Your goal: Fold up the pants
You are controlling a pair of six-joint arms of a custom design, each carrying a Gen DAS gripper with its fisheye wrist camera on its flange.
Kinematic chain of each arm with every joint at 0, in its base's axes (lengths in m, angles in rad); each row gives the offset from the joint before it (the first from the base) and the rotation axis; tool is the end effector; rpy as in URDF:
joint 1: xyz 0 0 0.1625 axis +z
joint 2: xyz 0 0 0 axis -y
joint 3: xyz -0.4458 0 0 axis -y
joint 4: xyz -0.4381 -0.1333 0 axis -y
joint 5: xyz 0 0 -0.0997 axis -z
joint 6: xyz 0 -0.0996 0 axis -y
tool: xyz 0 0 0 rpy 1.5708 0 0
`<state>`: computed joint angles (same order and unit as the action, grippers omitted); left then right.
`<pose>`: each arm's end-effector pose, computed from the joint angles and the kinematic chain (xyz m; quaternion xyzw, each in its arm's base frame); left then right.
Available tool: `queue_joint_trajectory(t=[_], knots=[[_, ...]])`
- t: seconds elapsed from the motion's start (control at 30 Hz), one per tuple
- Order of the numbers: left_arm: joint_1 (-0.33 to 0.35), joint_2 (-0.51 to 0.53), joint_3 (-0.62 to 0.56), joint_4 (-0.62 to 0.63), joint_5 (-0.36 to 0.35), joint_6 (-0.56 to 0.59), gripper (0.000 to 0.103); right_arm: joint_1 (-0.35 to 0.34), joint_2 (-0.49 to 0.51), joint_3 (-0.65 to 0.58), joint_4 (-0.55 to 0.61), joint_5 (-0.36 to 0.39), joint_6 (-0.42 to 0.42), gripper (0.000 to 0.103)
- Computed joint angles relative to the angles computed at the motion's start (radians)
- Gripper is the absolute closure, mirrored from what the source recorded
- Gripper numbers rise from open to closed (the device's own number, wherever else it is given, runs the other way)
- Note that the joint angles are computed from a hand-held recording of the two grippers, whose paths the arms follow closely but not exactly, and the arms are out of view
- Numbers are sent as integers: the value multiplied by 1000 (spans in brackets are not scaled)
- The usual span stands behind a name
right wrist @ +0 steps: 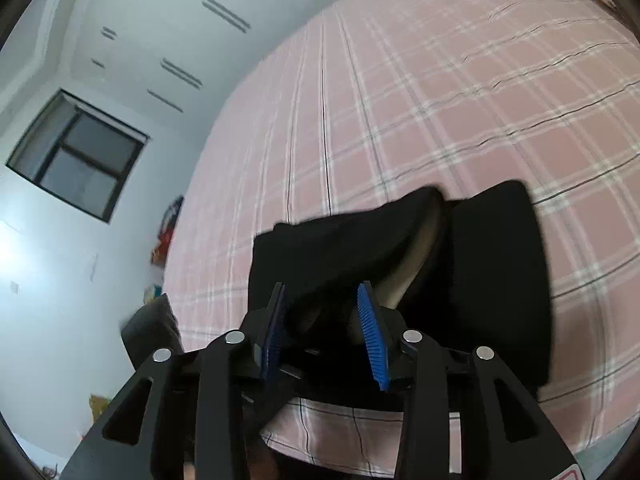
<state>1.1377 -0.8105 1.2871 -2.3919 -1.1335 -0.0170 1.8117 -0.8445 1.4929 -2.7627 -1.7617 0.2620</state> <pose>-0.1852 -0.8187 0.2333 0.1623 0.9487 -0.2108 0.1710 0.2975 -0.7313 0.1991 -0.0357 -0.9586 0.2816 0.0224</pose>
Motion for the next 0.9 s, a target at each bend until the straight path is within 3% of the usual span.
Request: queue_joint_trajectory(t=[0.1,0.2,0.27,0.3,0.33,0.43,0.5,0.67,0.73,0.77,0.83,0.9], knots=[[13,-90,20,-60,-5,-68,94,47,2,17,29,-187,-130,54],[20,-172,52,-111,109,-101,93,102,65,-13,74,-319,-275,54],[45,-229,65,-101,186,-196,93,143,137,-53,86,-379,-398,51],[75,-261,72,-78,198,-294,93,158,169,-73,86,-397,-438,44],[97,-278,78,-57,194,-360,93,175,208,-101,86,-411,-490,40],[205,-313,109,5,76,-581,92,207,318,-193,84,-452,-612,36],[250,-308,134,22,44,-639,92,221,399,-275,113,-496,-665,36],[266,-310,177,-44,33,-623,90,192,452,-363,252,-446,-522,41],[266,-307,166,-28,37,-608,89,189,451,-353,209,-447,-523,55],[266,-307,163,-19,42,-600,88,184,434,-348,207,-425,-480,82],[265,-307,163,-11,49,-589,88,149,351,-285,160,-288,-340,89],[269,-308,157,-4,43,-588,88,115,254,-185,40,-224,-239,89]])
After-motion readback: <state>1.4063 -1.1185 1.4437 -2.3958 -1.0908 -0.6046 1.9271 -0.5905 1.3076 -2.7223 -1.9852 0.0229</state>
